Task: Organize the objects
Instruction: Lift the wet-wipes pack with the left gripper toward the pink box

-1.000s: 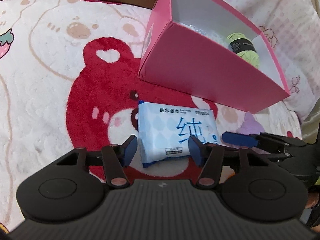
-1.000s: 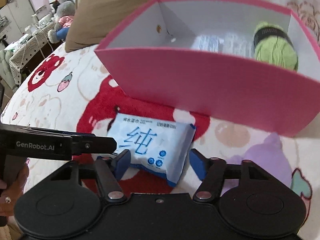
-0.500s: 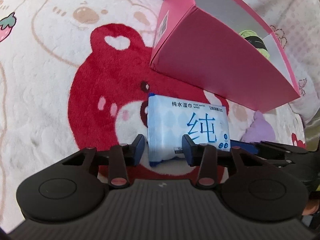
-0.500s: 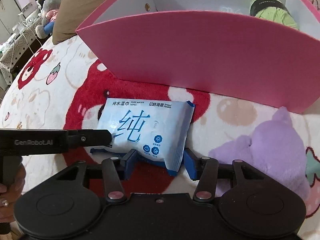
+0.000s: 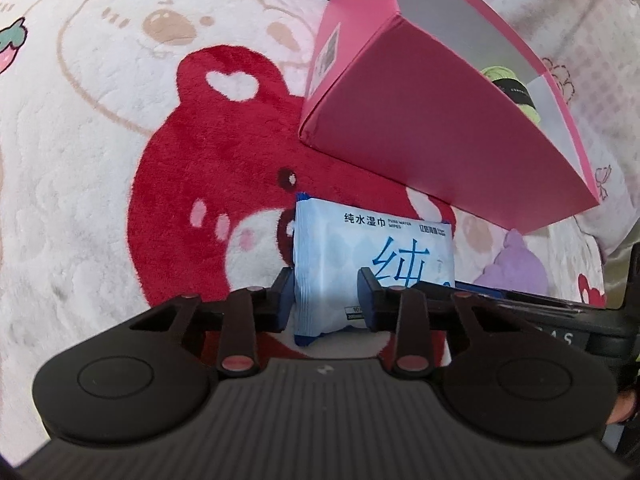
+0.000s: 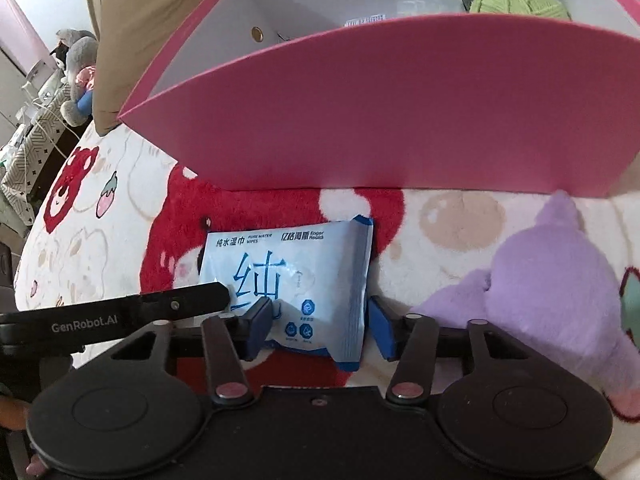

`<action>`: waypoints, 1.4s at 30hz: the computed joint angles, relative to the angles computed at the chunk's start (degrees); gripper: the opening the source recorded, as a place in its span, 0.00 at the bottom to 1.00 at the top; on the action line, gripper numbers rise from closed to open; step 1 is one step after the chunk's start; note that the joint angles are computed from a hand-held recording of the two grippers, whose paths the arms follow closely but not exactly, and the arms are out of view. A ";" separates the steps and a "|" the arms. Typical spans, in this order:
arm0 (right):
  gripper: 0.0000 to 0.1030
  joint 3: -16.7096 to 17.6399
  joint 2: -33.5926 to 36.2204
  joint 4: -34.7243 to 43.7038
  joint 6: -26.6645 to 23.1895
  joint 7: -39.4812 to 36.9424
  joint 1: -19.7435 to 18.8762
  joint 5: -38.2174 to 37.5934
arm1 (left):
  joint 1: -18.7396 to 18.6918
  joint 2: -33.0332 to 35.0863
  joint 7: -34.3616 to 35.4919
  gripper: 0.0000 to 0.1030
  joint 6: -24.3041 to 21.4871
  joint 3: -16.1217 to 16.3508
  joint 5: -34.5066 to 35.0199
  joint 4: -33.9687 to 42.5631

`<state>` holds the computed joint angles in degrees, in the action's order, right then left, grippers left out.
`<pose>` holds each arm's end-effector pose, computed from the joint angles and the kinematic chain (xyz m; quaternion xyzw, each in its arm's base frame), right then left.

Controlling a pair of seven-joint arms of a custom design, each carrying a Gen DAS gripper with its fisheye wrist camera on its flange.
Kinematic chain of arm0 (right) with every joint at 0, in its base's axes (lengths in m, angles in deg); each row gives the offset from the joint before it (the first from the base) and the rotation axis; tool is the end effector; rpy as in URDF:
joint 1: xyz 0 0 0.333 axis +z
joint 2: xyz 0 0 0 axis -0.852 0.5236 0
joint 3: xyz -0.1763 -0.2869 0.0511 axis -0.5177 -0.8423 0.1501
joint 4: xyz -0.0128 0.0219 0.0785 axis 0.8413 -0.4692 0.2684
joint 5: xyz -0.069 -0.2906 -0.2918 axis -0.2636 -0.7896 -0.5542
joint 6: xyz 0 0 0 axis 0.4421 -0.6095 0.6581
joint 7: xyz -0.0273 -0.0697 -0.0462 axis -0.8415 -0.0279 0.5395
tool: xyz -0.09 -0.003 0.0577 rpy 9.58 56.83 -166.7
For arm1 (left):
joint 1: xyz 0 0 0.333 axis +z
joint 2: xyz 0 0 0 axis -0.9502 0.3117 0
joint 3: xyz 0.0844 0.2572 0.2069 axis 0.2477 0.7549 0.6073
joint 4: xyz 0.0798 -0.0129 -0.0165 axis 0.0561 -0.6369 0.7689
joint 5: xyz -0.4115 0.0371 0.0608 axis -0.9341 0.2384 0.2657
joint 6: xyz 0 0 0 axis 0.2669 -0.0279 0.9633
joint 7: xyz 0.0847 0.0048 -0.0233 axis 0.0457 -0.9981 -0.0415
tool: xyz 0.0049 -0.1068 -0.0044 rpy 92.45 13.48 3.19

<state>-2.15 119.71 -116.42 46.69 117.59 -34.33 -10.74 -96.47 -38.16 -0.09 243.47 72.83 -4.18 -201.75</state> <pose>0.6690 0.4564 0.4294 -0.8567 0.4156 0.0766 0.2958 0.5598 -0.3309 0.3875 -0.8079 0.4807 -0.3343 0.0676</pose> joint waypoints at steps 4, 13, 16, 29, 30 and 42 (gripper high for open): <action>0.44 -0.67 -0.13 -0.07 0.87 -0.69 1.26 -2.34 | -2.96 0.49 -2.65 0.31 -7.98 0.98 6.36 3.35; 0.43 0.01 -2.99 -6.25 8.67 -5.73 1.34 -4.51 | 0.20 0.94 -5.33 0.29 -2.86 -1.15 8.01 2.48; 0.42 0.16 -4.06 -8.03 10.51 -7.24 1.35 -5.03 | -0.94 0.60 -7.77 0.29 -2.62 -0.10 9.64 2.22; 0.38 1.37 -8.71 -13.67 10.57 -12.35 -0.17 -2.56 | 2.58 -3.02 7.15 0.29 -8.71 -6.98 -3.67 1.22; 0.38 1.50 -9.32 -14.43 10.81 -12.96 -0.28 -2.19 | 2.83 -3.30 8.79 0.29 -9.57 -7.53 -5.31 1.29; 0.39 1.76 -15.59 -20.32 10.36 -19.95 -1.66 2.26 | 3.02 -6.36 17.60 0.31 -14.54 -10.26 -13.99 1.69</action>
<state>-0.39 104.13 -136.74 57.05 97.64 -35.99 -8.48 -93.45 -44.52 17.52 228.93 62.57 -18.18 -200.06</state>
